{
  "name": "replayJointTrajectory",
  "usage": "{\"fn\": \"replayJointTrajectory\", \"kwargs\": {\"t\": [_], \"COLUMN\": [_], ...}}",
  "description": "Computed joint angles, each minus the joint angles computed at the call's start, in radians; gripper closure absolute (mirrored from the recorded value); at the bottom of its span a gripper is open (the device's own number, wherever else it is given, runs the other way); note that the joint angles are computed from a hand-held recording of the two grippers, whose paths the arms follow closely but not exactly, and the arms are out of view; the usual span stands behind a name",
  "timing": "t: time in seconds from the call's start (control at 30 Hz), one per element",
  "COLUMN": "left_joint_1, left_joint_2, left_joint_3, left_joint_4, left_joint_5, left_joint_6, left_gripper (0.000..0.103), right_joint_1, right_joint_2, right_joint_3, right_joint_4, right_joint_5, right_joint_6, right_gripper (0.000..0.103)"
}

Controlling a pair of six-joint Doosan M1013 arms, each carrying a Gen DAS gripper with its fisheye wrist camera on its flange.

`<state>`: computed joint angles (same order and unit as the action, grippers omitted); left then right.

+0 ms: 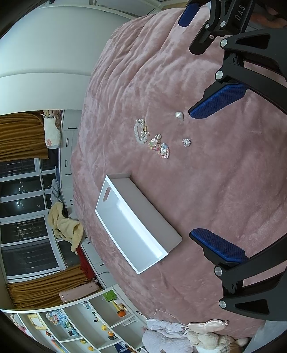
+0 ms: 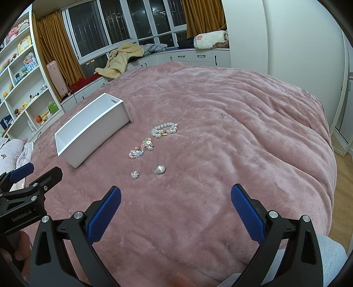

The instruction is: Organize jewelry

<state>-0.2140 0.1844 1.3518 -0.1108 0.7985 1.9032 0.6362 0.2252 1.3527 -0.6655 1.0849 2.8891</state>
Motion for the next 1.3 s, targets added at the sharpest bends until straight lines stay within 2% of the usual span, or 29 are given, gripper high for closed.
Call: {"fn": "replayJointTrajectory", "kwargs": {"t": [0.63,0.9,1.0,1.3], "left_joint_1": [-0.001,-0.003,-0.003,0.000], "left_joint_2": [-0.007,0.010,0.026,0.087], "left_joint_3": [0.014,0.012,0.013,0.006], "left_joint_4": [0.007,0.002,-0.015,-0.090], "left_joint_5": [-0.010,0.009,0.024,0.020], "left_joint_6": [-0.007,0.016,0.039,0.120], "left_gripper": [0.002,0.002,0.002,0.002], "right_joint_1": [-0.001,0.001,-0.019,-0.081], "right_joint_2": [0.002,0.005,0.015,0.075], "right_joint_3": [-0.004,-0.010,-0.010,-0.093], "right_joint_4": [0.004,0.019,0.048,0.141], "right_joint_5": [0.002,0.009,-0.025,-0.008], "right_joint_6": [-0.003,-0.023,-0.076,-0.318], "right_gripper": [0.005,0.005,0.005,0.005]}}
